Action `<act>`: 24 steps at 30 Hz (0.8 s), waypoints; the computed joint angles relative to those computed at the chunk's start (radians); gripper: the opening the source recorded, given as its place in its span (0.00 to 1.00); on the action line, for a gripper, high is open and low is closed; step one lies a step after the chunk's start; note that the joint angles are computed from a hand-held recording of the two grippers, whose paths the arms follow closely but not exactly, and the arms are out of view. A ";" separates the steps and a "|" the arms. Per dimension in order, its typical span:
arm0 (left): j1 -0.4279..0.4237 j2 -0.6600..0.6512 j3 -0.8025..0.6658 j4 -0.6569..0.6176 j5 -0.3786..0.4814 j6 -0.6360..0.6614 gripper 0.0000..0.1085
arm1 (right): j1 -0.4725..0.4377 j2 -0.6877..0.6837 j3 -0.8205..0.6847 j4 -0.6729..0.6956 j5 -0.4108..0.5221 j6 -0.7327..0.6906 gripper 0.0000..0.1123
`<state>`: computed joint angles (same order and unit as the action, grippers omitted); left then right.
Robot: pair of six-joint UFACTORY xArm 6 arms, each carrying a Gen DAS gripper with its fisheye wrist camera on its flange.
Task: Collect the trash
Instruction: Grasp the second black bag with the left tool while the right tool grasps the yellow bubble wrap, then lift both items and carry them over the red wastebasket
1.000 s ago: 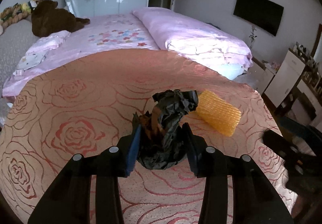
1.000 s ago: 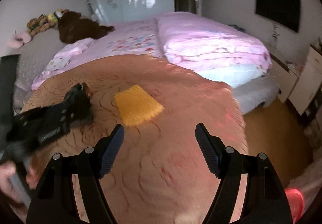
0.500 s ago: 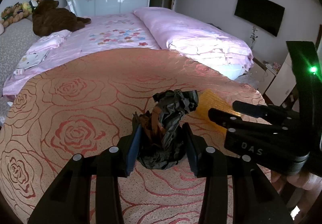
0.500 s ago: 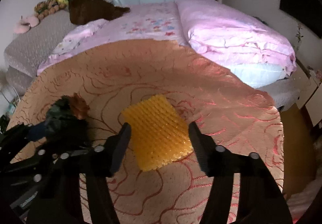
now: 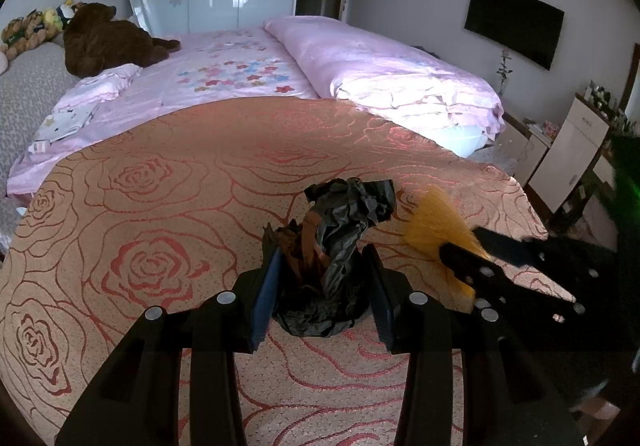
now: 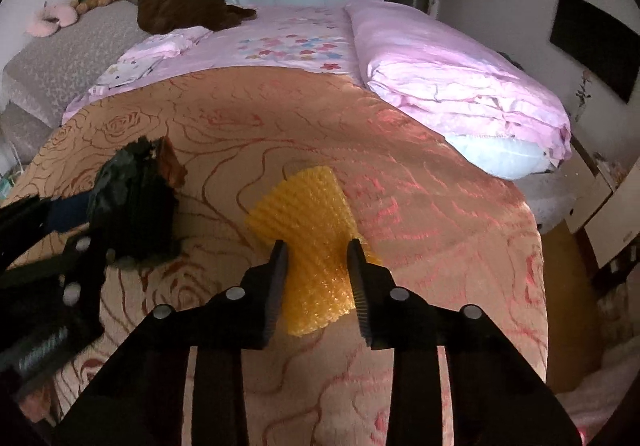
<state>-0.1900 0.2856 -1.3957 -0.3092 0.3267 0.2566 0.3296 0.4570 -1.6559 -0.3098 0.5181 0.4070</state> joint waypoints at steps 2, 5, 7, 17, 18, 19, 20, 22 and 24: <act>-0.001 0.000 0.000 0.001 -0.001 0.001 0.37 | -0.004 -0.042 0.065 0.005 -0.026 0.023 0.26; -0.001 0.003 -0.001 0.003 -0.005 0.004 0.37 | -0.006 -0.112 0.169 0.003 -0.067 0.047 0.26; -0.002 -0.001 0.005 0.005 -0.008 0.001 0.37 | -0.009 -0.170 0.255 0.007 -0.102 0.065 0.26; -0.003 -0.003 0.005 0.015 -0.009 0.001 0.37 | 0.010 -0.422 0.576 -0.065 -0.168 0.263 0.25; -0.003 -0.003 0.004 0.016 -0.010 0.003 0.37 | 0.012 -0.442 0.601 -0.068 -0.173 0.275 0.25; -0.003 -0.004 0.006 0.018 -0.011 0.003 0.37 | 0.014 -0.467 0.631 -0.072 -0.180 0.292 0.25; -0.004 -0.005 0.006 0.016 -0.008 0.005 0.37 | 0.015 -0.487 0.655 -0.077 -0.186 0.306 0.25; -0.009 -0.014 0.010 0.013 0.003 0.010 0.37 | 0.019 -0.531 0.707 -0.096 -0.199 0.346 0.25; -0.016 -0.043 0.039 0.016 -0.008 0.018 0.37 | 0.017 -0.562 0.743 -0.110 -0.210 0.371 0.25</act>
